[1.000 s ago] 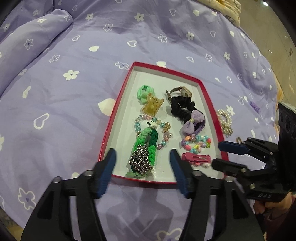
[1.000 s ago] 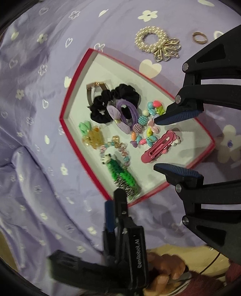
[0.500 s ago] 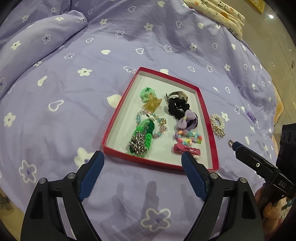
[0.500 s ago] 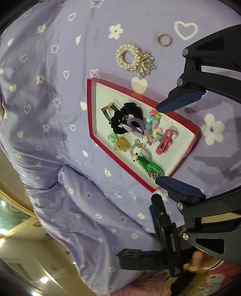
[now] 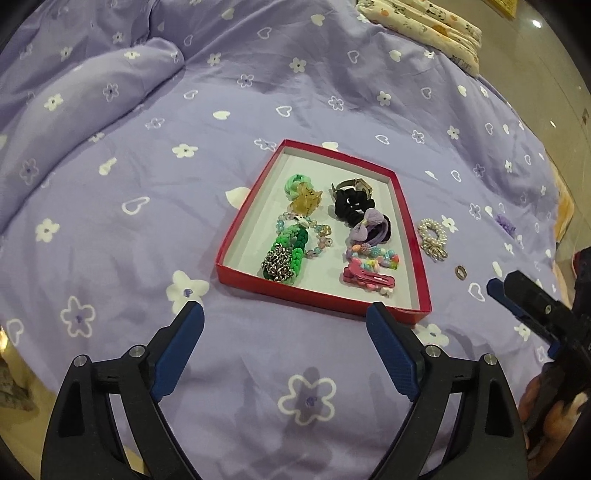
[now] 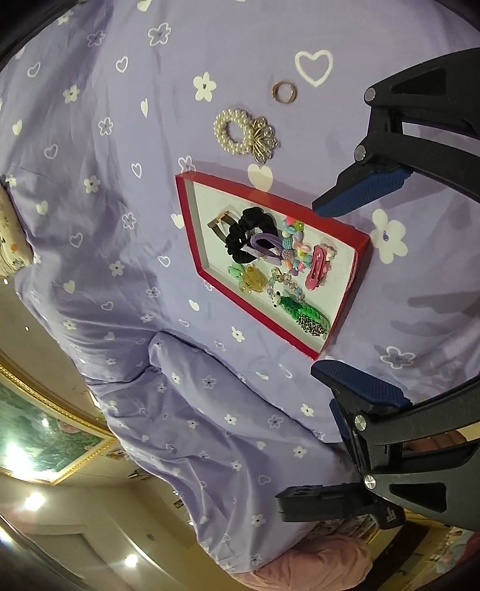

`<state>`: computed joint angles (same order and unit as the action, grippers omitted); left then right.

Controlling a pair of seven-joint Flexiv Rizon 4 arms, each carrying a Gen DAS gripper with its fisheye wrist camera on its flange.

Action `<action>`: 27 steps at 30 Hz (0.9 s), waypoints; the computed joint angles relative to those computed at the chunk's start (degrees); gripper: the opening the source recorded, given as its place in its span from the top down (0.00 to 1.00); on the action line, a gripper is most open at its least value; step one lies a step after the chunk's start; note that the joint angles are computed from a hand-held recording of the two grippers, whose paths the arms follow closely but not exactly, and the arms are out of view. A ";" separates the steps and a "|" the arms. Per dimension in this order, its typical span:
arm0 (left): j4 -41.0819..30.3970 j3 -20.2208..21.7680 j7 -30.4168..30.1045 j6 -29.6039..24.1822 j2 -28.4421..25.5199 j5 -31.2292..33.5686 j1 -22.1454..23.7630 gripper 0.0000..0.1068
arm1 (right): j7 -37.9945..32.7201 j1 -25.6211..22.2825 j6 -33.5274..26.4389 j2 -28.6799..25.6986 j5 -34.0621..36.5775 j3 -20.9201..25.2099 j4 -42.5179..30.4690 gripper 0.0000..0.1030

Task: Organize jewelry

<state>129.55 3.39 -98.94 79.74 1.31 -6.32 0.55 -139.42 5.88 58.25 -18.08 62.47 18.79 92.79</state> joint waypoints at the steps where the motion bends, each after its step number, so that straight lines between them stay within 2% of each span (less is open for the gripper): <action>1: -0.08 0.08 -0.98 -0.17 0.68 1.83 0.17 0.14 | -0.12 -0.18 -0.14 0.24 0.20 0.04 0.09 0.20; 6: -0.65 -0.18 -3.54 -1.40 2.92 6.81 1.13 0.09 | -0.99 -0.40 -0.88 2.68 0.95 -0.41 0.64 0.11; 8: -1.41 -0.55 -4.70 -2.06 3.72 9.30 1.75 0.07 | -0.09 0.85 0.13 3.59 -1.16 -1.09 0.73 0.08; 12: -3.82 -2.03 -11.23 -2.72 4.46 18.61 4.23 0.04 | 0.10 2.48 2.91 4.58 -3.87 -1.58 0.40 0.03; 17: -7.67 -3.05 -20.04 -4.96 2.55 29.66 5.71 0.04 | -2.68 5.40 14.76 3.25 -5.96 -0.49 1.62 0.02; 23: -10.90 -2.69 -31.42 -8.68 1.24 41.93 4.25 0.04 | -1.13 6.38 23.12 -0.63 -10.74 1.91 3.28 0.02; 27: -12.09 -2.65 -37.23 -11.83 1.21 48.37 2.56 0.04 | 1.86 6.01 24.96 -2.84 -14.34 3.30 4.38 0.02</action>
<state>117.46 0.74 -136.17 67.91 2.51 42.05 3.12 -137.57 11.90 83.21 -20.92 48.13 22.09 97.17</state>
